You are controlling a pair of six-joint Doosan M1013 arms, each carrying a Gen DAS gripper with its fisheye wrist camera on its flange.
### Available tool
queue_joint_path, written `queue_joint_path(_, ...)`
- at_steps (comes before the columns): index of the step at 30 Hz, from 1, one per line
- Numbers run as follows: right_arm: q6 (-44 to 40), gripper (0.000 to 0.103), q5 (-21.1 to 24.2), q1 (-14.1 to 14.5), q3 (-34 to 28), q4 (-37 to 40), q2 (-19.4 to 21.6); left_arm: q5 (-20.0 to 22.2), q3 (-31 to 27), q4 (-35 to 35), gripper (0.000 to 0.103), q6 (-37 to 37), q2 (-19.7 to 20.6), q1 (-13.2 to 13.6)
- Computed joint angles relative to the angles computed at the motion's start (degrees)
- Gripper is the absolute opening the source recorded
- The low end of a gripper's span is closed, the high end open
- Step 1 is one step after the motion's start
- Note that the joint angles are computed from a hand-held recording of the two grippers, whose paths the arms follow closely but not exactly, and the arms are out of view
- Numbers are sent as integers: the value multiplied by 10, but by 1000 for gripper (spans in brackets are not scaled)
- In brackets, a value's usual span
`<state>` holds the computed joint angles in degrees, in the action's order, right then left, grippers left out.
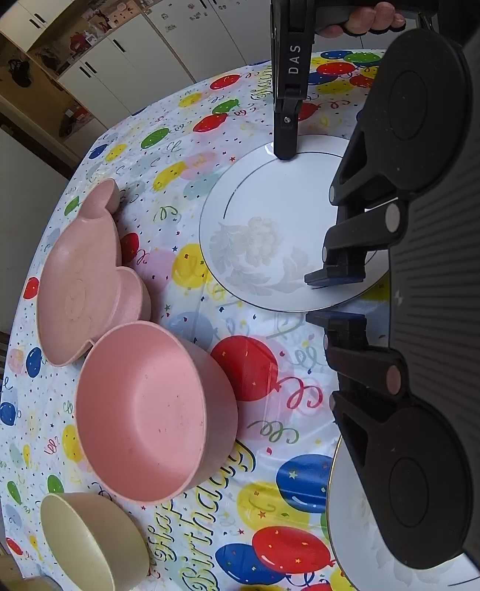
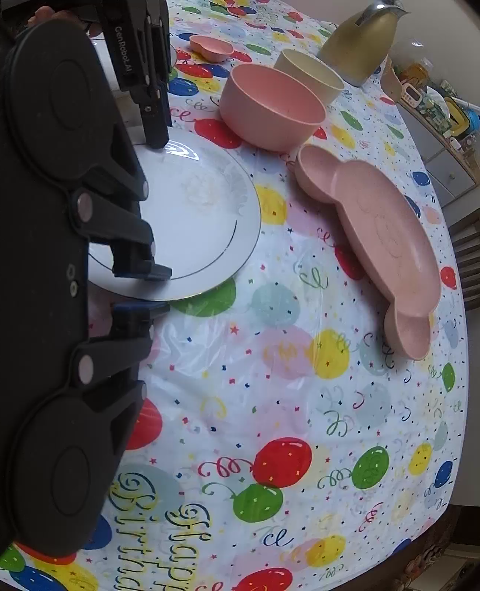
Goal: Organize plates and bowls
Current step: 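Carry the small white plate with both grippers over the large white plate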
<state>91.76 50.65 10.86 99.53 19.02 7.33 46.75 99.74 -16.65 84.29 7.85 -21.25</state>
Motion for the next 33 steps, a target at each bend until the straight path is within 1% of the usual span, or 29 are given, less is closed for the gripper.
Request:
queue_joint_path(6,18,9,-7,8,7,-7,-19,0,6,3,13,-5,-17,1)
queue_joint_path(11,37,9,-8,19,12,-16,-39,-1,17,10,13,-15,-39,0)
queue_joint_path(15,52,8,-4,32,12,-25,-53,4,26,18,13,-32,-60,2)
queue_joint_path(20,54,8,0,52,11,-21,-65,7,40,47,13,-58,-91,9)
queue_joint_path(26,61,8,3,83,5,-11,-61,13,56,66,13,-74,-118,32)
queue_joint_path(33,86,8,5,121,-6,-7,-43,34,72,50,13,-31,-130,79)
